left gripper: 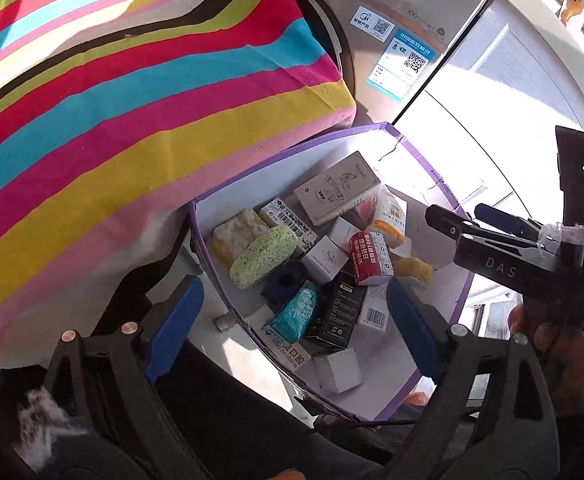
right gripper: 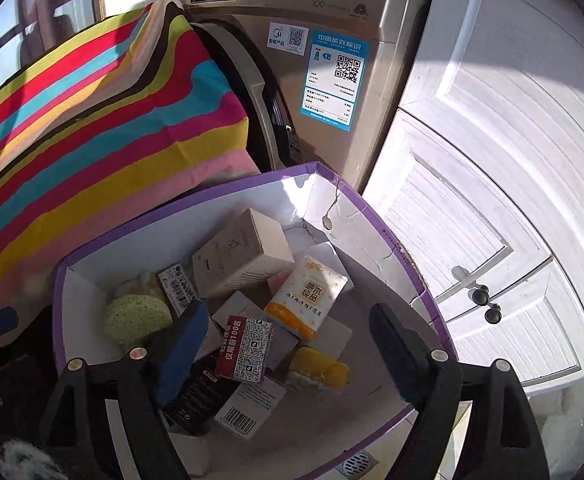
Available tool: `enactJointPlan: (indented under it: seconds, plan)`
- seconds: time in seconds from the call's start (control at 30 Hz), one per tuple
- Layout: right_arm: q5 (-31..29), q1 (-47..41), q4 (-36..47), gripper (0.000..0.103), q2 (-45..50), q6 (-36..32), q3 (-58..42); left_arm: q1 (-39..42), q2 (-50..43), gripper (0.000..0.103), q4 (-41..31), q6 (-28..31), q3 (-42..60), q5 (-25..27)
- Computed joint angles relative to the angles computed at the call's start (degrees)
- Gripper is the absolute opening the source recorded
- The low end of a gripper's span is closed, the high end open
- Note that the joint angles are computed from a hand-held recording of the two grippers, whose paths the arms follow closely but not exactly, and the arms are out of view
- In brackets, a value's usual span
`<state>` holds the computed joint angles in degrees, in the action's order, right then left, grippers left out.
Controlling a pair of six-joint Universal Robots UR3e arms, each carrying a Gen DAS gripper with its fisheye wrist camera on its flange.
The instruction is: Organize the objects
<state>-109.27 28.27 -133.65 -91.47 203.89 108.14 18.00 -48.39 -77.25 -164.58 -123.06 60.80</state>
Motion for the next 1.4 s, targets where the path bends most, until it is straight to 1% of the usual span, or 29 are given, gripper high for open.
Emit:
enactJointPlan:
  seconds: [0.07,0.17,0.37,0.43,0.53,0.57,0.63,0.77,1.13,1.4]
  plan:
    - [-0.1,0.1,0.6,0.084,-2.0,1.1,1.9,-5.0,-2.1,0.095,3.7,-3.3,0.0,3.8]
    - [-0.8,0.4,1.5,0.084,-4.6,2.0,4.2,-10.9,-4.9,0.099,7.5,-6.6,0.3,8.4]
    - [-1.1,0.6,1.8,0.084,-5.2,2.7,5.5,-15.3,-8.4,0.102,10.8,-8.8,0.0,9.6]
    - [-1.5,1.0,1.9,0.084,-4.8,2.6,5.1,-17.2,-9.4,0.102,12.2,-9.9,0.2,11.1]
    - [-2.0,1.4,2.4,0.084,-4.7,2.6,4.8,-22.3,-12.4,0.102,15.6,-13.6,1.5,17.6]
    - [-2.2,1.5,2.5,0.084,-4.7,2.7,4.9,-22.4,-12.5,0.102,15.8,-13.7,1.4,17.8]
    - [-2.2,1.3,2.5,0.084,-4.8,2.9,5.1,-21.3,-11.9,0.102,14.9,-13.0,1.1,16.5]
    - [-2.3,1.3,2.6,0.084,-4.9,2.7,5.3,-23.5,-12.8,0.102,16.0,-13.5,1.4,18.3]
    - [-3.9,1.7,3.0,0.084,-4.7,2.3,4.7,-25.8,-15.4,0.102,17.1,-14.6,3.0,18.6]
    - [-4.0,1.7,2.9,0.084,-4.8,2.2,4.9,-25.9,-16.1,0.102,18.0,-14.8,3.2,18.3]
